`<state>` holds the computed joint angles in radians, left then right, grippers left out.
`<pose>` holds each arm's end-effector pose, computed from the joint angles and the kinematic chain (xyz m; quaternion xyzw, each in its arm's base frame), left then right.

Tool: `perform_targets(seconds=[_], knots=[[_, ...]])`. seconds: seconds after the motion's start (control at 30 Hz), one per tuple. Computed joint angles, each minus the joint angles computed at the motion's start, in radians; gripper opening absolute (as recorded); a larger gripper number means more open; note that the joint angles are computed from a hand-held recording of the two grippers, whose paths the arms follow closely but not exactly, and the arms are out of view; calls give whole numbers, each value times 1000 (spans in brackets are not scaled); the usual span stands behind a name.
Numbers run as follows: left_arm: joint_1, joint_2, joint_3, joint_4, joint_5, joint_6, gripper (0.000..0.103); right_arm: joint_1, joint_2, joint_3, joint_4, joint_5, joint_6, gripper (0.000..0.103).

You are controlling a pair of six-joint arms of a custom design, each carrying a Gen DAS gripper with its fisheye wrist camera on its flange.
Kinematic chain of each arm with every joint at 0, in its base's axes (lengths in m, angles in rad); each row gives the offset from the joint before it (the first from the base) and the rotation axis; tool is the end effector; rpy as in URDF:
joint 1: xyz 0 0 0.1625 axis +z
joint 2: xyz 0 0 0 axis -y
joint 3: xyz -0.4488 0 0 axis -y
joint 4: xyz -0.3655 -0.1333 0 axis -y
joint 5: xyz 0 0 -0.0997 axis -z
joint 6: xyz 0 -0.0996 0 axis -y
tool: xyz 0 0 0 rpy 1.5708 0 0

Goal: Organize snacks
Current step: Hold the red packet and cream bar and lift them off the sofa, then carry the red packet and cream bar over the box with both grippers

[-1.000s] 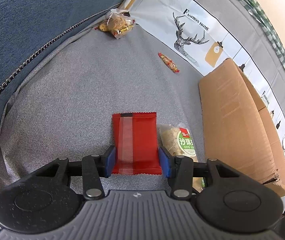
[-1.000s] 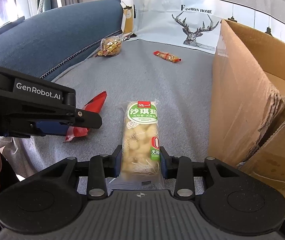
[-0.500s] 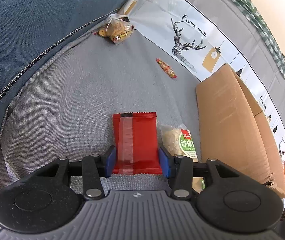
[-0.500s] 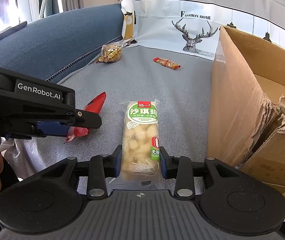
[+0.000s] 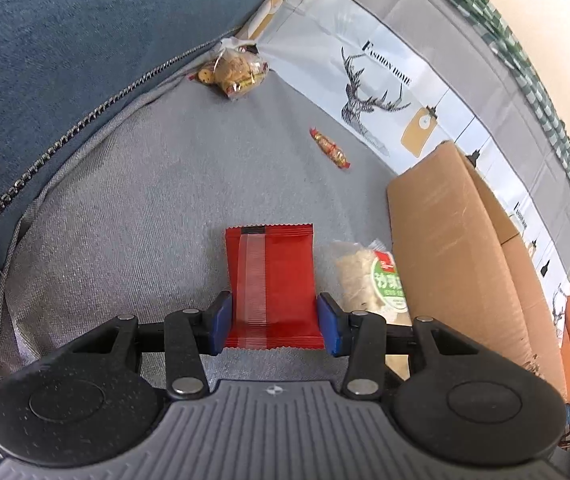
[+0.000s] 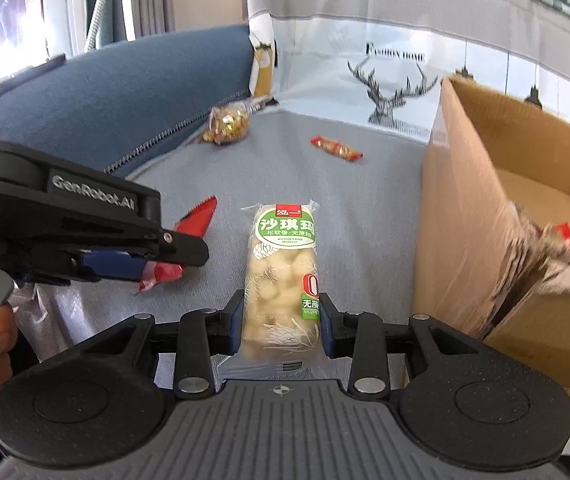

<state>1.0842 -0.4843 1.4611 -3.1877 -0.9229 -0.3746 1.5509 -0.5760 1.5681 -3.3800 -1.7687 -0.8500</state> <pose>-0.1700 -0.7350 0.0644 -0.0496 0.9040 -0.3971 0.1501 0.0995 -0.7178 0.1068 0.3323 -0.8515 0.3203 0.2488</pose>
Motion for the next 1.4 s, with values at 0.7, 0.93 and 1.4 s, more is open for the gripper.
perform_targets(seconds=[0.7, 0.93, 1.4], knots=[[-45, 1, 19, -92, -34, 31, 50, -16, -77, 48, -183, 232, 35, 38], [-79, 55, -95, -54, -10, 71, 50, -44, -45, 9, -410, 257, 106, 38], [-156, 394, -813, 255, -87, 373, 50, -104, 26, -186, -608, 128, 237, 19]])
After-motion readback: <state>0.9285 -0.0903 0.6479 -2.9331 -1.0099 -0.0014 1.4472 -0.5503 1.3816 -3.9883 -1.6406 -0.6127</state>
